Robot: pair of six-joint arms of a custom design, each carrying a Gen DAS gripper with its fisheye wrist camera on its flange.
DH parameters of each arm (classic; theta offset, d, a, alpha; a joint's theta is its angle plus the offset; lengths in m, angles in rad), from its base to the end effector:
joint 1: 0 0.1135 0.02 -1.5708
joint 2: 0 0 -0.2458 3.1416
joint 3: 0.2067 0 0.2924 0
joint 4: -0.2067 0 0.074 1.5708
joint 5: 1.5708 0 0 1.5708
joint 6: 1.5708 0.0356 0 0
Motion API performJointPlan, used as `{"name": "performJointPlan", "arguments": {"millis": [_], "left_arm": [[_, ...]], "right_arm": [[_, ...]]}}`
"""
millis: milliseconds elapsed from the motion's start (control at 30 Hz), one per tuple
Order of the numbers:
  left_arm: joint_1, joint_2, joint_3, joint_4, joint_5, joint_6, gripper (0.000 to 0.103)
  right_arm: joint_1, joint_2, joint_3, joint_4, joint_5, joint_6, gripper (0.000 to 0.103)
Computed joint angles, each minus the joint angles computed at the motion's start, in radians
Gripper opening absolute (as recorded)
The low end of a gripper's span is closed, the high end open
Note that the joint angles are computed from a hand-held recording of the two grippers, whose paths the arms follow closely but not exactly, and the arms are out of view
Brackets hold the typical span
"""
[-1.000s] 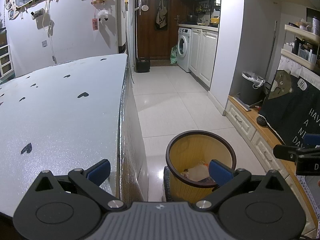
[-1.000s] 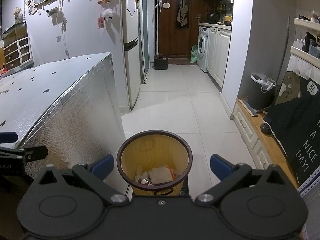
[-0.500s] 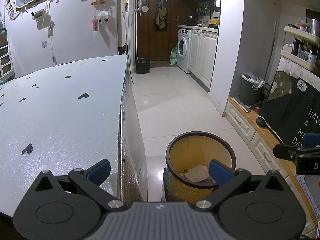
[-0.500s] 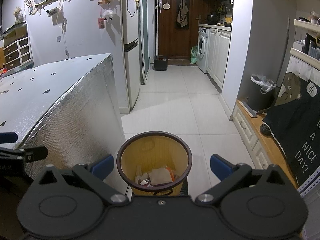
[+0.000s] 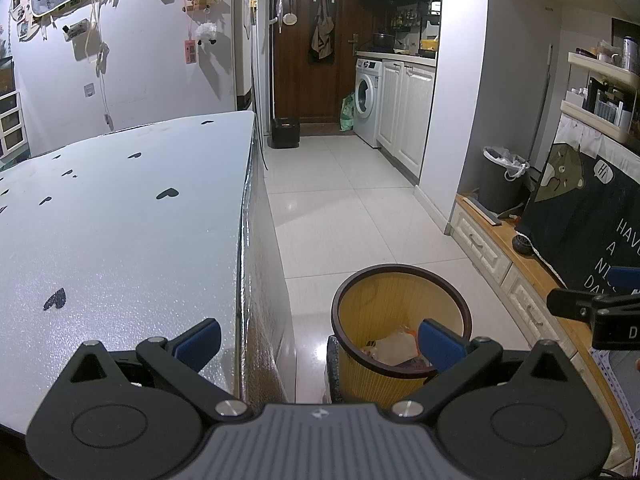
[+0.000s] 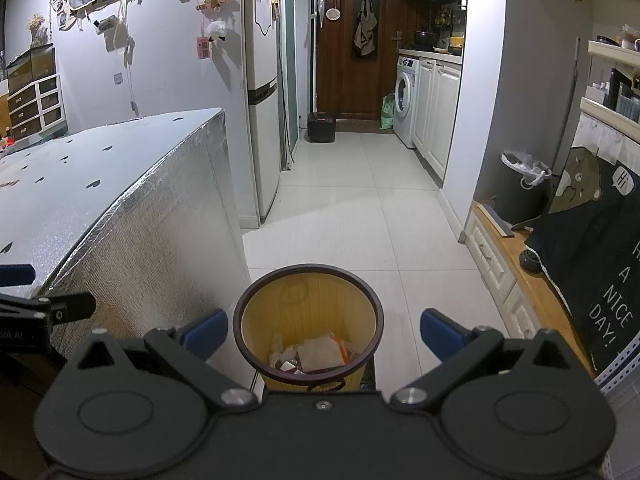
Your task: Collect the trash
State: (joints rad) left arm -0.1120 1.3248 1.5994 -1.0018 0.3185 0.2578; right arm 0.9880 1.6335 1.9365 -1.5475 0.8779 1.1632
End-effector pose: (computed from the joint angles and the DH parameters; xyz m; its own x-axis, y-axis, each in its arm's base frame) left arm 0.2967 -0.0446 0.4156 -0.5524 0.3058 -0.7754 0.4959 0.8683 -0.0108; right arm 0.1999 0.2535 0.4098 -0.5717 0.1983 -0.7962 0.3210 0.9471 0.0054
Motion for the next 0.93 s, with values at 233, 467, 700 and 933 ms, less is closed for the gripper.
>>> {"name": "performJointPlan", "arguments": {"millis": [233, 467, 700, 933], "left_arm": [[0.002, 0.003, 0.006, -0.002, 0.003, -0.001, 0.103], [0.005, 0.002, 0.007, -0.003, 0.008, -0.001, 0.103], [0.007, -0.001, 0.004, -0.002, 0.008, -0.004, 0.103], [0.007, -0.004, -0.001, 0.000, 0.008, -0.005, 0.103]], "right_arm": [[0.000, 0.005, 0.015, -0.008, 0.000, -0.003, 0.103], [-0.001, 0.004, 0.015, -0.009, 0.002, -0.004, 0.103], [-0.001, 0.001, 0.012, -0.006, 0.000, -0.007, 0.103], [-0.001, -0.002, 0.010, -0.004, 0.000, -0.008, 0.103]]}}
